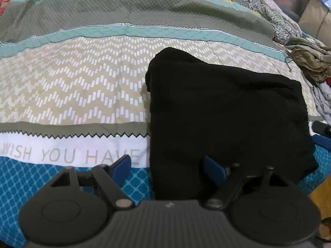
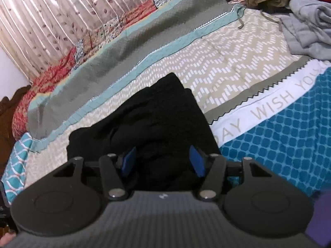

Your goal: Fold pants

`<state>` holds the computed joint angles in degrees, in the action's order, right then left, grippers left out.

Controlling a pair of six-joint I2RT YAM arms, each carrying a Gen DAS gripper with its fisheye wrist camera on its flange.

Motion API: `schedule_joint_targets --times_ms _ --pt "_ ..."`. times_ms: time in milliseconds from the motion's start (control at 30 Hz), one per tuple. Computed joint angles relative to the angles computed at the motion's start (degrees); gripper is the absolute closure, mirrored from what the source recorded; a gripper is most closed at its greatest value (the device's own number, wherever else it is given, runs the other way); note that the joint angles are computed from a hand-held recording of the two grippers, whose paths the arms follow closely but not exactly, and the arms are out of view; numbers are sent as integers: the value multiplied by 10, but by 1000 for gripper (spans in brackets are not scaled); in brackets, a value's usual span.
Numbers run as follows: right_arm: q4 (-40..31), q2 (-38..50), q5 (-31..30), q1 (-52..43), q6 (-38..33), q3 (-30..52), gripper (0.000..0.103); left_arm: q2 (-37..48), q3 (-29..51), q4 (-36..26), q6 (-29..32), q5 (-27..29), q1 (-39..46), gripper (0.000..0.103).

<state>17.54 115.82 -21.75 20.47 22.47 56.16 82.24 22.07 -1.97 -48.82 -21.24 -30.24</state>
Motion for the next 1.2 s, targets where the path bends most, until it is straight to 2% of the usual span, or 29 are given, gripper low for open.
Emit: schedule_joint_targets --times_ms 233,567,767,933,1067,1200 --pt "2 -36 -12 -6 10 -32 43 -15 11 -39 -22 -15 -20 24" --pt "-1 -41 -18 9 8 -37 43 -21 19 -52 -34 -20 -36 24" --pt "2 -43 -22 12 13 -39 43 -47 -5 -13 -30 9 -33 23" --pt "10 -43 -20 2 18 -42 43 -89 -36 6 -35 7 -31 20" --pt "19 -43 -19 -8 26 -46 42 -137 -68 9 -44 13 -11 12" --pt "22 -39 -21 -18 30 -45 42 -171 -100 37 -44 60 33 10"
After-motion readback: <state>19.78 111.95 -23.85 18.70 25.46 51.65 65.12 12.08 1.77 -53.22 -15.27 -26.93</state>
